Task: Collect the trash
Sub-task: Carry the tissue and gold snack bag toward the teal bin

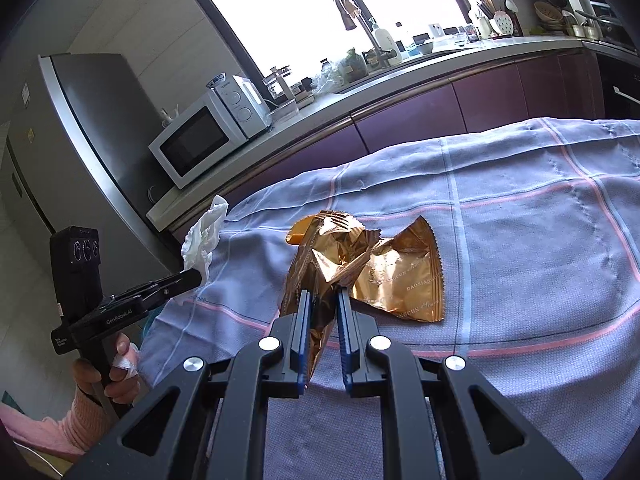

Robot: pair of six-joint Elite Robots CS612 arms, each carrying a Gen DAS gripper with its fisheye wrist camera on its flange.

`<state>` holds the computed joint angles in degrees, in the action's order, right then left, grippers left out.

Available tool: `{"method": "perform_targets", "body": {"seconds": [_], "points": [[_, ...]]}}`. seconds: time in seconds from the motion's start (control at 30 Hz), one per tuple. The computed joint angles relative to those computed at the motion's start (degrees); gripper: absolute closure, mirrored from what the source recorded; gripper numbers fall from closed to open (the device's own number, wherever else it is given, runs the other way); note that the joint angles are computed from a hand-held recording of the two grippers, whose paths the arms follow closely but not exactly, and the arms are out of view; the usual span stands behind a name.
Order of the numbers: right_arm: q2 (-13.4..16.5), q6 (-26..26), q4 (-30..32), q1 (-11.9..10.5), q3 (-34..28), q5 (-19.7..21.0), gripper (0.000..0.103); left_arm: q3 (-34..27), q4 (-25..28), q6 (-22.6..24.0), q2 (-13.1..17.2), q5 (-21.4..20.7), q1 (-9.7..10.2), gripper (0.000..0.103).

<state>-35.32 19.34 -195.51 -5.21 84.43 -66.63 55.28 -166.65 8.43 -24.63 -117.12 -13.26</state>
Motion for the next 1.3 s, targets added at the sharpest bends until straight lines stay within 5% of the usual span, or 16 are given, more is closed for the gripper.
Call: {"method": "perform_targets", "body": {"seconds": [1.3], "points": [[5.28, -6.53, 9.4, 4.02, -14.24, 11.37, 0.091, 7.0, -9.12, -7.14, -3.84, 8.65, 3.98, 0.09]]}}
